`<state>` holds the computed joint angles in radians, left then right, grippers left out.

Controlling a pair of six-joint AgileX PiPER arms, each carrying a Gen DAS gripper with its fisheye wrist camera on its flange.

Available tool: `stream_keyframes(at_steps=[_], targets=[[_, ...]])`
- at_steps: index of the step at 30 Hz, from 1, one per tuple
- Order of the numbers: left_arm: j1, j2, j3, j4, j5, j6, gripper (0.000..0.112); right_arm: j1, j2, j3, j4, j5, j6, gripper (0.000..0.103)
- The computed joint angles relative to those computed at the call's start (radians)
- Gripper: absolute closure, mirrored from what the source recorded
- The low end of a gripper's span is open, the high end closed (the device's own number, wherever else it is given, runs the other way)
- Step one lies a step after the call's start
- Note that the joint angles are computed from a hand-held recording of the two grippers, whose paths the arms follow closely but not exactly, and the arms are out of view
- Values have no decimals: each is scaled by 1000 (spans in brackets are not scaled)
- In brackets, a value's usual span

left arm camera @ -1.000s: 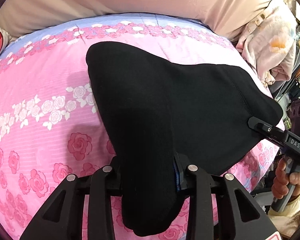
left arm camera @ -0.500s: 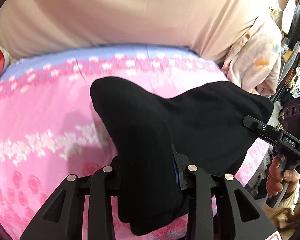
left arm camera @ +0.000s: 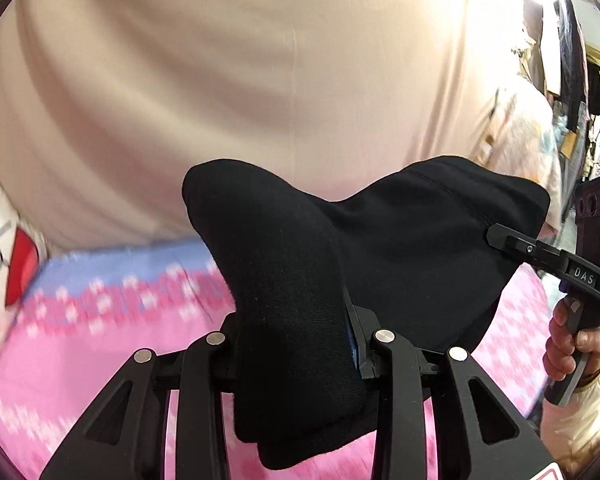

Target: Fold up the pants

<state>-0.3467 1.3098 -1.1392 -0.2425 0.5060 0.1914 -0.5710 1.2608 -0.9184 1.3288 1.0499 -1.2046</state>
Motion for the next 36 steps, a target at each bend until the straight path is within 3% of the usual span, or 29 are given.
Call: stream_keyframes(at_steps=[8, 12, 17, 22, 26, 30, 31, 34, 36], targets=[[37, 239, -190, -1, -135, 56, 82, 150, 280, -218, 104, -168, -99, 71], [40, 387, -284, 82, -154, -12, 82, 188, 431, -268, 180, -217, -188, 71], [32, 573, -376, 235, -145, -155, 81, 216, 627, -321, 206, -257, -210, 71], [55, 750, -462, 146, -77, -72, 80, 236, 771, -355, 146, -307, -178, 71], [67, 794, -433, 117, -90, -41, 78, 231, 828, -347, 110, -297, -166, 70], [69, 793, -379, 87, -94, -45, 70, 214, 869, -381, -23, -257, -34, 61], [74, 800, -373, 69, -86, -40, 64, 201, 895, -391, -47, -237, -3, 52], [111, 784, -314, -51, -115, 32, 40, 149, 915, -365, -16, -163, -32, 45], [139, 741, -267, -64, -101, 28, 37, 98, 875, -323, -51, -133, -7, 42]])
